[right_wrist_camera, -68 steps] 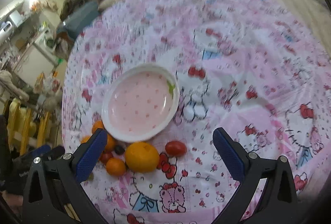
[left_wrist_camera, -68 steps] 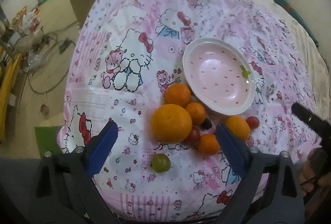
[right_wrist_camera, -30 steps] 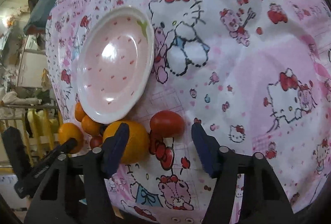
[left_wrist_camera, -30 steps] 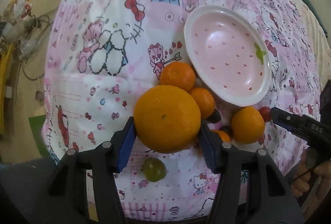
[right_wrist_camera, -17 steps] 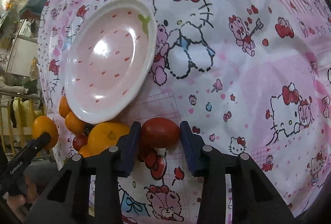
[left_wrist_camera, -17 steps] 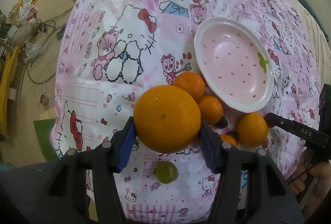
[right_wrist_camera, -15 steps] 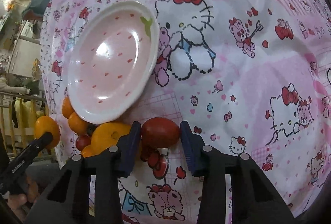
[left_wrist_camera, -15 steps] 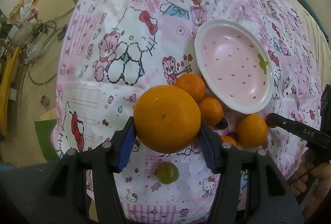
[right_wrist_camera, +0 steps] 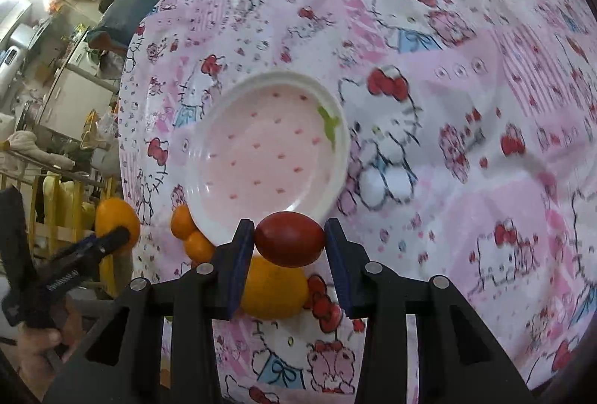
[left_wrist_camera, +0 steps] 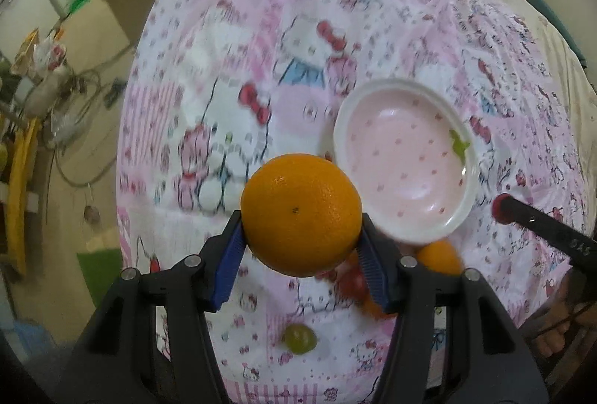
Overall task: Organize fruits
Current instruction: 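Place the red tomato on the plate with the right gripper while the left gripper places the large orange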
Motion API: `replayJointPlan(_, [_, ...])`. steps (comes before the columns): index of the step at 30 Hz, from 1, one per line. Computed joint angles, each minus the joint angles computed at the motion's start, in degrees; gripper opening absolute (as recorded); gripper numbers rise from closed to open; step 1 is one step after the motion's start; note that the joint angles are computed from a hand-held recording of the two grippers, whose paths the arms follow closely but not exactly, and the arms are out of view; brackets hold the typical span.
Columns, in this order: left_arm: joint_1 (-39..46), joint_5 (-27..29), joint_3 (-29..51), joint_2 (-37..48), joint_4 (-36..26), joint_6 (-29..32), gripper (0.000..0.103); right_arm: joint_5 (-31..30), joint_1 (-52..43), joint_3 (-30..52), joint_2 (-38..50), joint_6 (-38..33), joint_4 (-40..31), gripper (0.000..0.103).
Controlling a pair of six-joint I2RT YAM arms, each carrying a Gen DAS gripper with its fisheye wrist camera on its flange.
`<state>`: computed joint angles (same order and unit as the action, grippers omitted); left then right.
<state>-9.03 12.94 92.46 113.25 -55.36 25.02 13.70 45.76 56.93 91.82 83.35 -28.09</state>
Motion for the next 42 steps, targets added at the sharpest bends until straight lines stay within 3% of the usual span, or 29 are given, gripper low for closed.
replayJointPlan(9, [-3.5, -0.6, 10.2, 5.7, -0.3, -0.5, 0.054, -5.2, -9.1, 7.8, 9.7, -14.4, 1.8, 0.041])
replayJointPlan(14, [-3.9, 1.9, 12.9, 7.5, -1.3, -0.9, 0.054, -8.4, -12.9, 11.8, 16.6, -19.4, 2.9, 0.041])
replayJointPlan(22, [-4.3, -0.8, 14.5, 10.4, -1.5, -1.6, 0.054, -10.9, -16.3, 17.3, 25.3, -22.6, 3.0, 0.041])
replayJointPlan(29, [-4.9, -2.0, 13.2, 10.7, -1.2, -1.4, 0.054, -8.8, -16.1, 18.5, 25.8, -23.4, 1.4, 0.045])
replayJointPlan(32, [-5.4, -2.2, 12.7, 10.9, -0.9, -1.8, 0.054, -8.9, -15.9, 16.6, 24.1, -22.7, 2.8, 0.066])
replayJointPlan(33, [-5.7, -2.4, 12.6, 11.0, -0.8, -2.0, 0.054, -8.4, -15.7, 16.4, 23.5, -22.1, 1.9, 0.069])
replayJointPlan(42, [-10.3, -3.1, 13.0, 14.0, -0.6, -4.9, 0.054, -6.4, -14.3, 0.9, 4.8, -11.7, 4.4, 0.07])
